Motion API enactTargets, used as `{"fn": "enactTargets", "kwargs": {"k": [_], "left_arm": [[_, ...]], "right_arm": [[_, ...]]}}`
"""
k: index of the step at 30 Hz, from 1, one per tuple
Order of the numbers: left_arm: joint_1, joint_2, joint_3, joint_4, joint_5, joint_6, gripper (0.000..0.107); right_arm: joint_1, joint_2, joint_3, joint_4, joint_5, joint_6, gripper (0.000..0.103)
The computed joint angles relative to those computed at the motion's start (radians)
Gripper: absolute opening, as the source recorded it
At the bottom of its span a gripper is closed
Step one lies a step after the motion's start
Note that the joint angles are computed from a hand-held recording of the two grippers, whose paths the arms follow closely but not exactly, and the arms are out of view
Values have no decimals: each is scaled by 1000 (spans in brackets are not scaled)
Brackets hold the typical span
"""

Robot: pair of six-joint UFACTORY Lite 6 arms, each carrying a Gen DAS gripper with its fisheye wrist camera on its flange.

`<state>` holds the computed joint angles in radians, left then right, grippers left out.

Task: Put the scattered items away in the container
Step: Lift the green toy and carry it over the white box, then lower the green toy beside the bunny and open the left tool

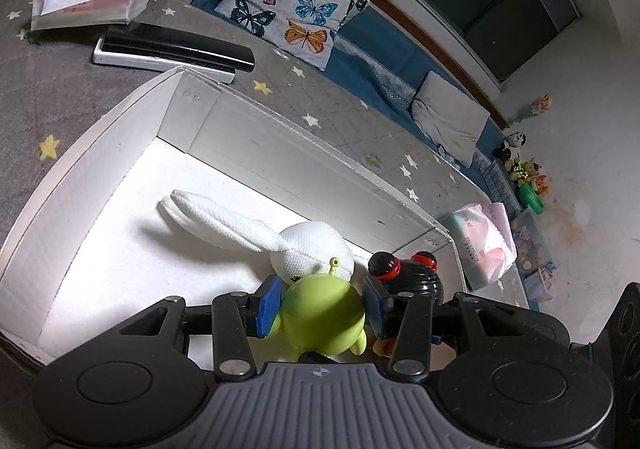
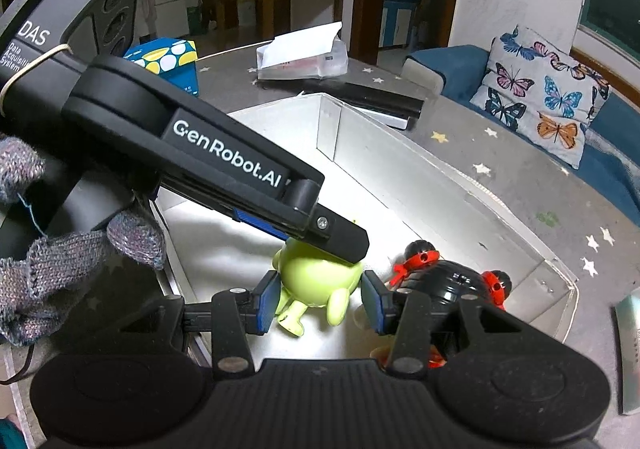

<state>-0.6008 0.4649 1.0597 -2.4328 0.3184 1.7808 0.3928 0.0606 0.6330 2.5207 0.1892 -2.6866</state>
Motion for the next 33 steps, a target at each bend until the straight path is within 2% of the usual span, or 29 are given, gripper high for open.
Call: {"fn": "enactTargets", "kwargs": {"k": [6, 16, 28, 33], "left_arm": [[1, 3, 8, 13, -7, -20, 46], [-6, 0, 10, -48, -20, 31, 46], [-22, -46, -29, -133, -30, 105, 46], [-39, -96, -70, -221, -34, 192, 46]], "right_arm": [[-10, -3, 5, -161, -9, 166, 44], [-19, 10, 12, -207, -13, 218, 44], [-18, -39, -33, -68, 1, 108, 45], [-4, -117, -89, 107, 5, -32, 45]]}}
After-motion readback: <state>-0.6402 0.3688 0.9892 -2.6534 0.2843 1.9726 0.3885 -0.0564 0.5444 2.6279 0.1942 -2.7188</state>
